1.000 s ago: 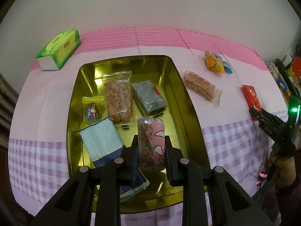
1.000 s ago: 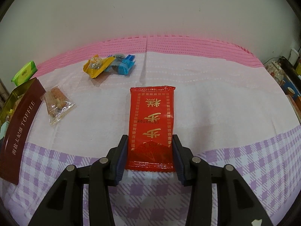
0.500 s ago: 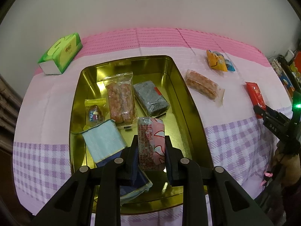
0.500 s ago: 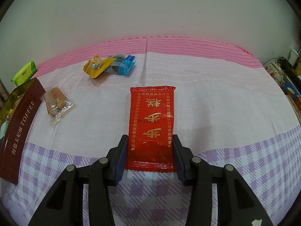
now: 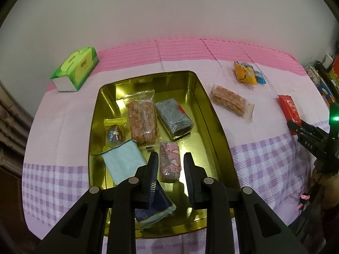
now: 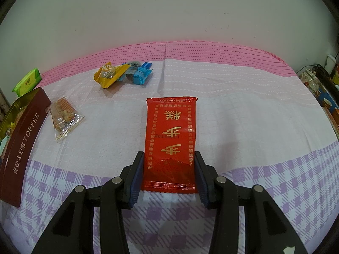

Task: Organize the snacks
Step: 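Lower the pink pastry bag into the gold tin and open the left tool, then carry the red packet into the gold tin and release it with the right tool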

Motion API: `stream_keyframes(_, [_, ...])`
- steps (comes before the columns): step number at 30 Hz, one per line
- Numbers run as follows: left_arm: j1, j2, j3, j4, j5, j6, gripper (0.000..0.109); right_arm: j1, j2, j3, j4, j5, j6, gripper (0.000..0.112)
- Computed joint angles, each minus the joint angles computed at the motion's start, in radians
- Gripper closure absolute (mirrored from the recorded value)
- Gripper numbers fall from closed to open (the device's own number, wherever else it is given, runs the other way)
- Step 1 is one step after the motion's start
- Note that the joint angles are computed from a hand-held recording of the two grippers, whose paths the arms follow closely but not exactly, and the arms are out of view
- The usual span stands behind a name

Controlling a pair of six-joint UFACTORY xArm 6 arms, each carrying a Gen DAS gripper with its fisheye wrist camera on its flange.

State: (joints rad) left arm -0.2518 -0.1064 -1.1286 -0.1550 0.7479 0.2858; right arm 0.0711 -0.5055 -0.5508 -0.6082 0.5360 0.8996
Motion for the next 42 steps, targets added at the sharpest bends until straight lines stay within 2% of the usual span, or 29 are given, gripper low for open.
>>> stream_keyframes(5, [-0.007, -0.035, 0.019, 0.024, -0.008, -0.016, 0.082, 0.001, 0.001, -0.002, 0.001, 0.002, 0.000, 0.071])
stream_keyframes(7, [-0.009, -0.064, 0.040, 0.048, -0.019, -0.036, 0.078, 0.002, 0.002, -0.004, 0.008, 0.006, -0.007, 0.071])
stream_keyframes(11, [-0.011, -0.136, 0.106, 0.192, -0.081, -0.151, 0.044, -0.002, 0.001, -0.016, 0.078, 0.023, -0.052, 0.071])
stream_keyframes(12, [-0.008, -0.159, 0.127, 0.225, -0.101, -0.179, 0.038, -0.003, -0.002, -0.017, 0.095, 0.024, -0.061, 0.071])
stream_keyframes(14, [0.001, -0.200, 0.159, 0.262, -0.125, -0.212, 0.034, -0.001, -0.011, -0.014, 0.114, 0.030, -0.069, 0.071])
stream_keyframes(22, [0.047, -0.291, 0.226, 0.278, -0.118, -0.248, 0.032, 0.040, -0.051, 0.000, 0.175, 0.053, -0.078, 0.071])
stream_keyframes(31, [0.086, -0.313, 0.261, 0.295, -0.116, -0.279, 0.032, 0.093, -0.102, 0.006, 0.217, 0.076, -0.073, 0.071])
stream_keyframes(37, [0.105, -0.305, 0.265, 0.368, -0.137, -0.347, 0.032, 0.162, -0.105, -0.038, 0.213, 0.095, -0.051, 0.071])
stream_keyframes(42, [0.140, -0.296, 0.251, 0.348, -0.142, -0.367, 0.032, 0.232, -0.070, -0.115, 0.195, 0.098, -0.035, 0.071])
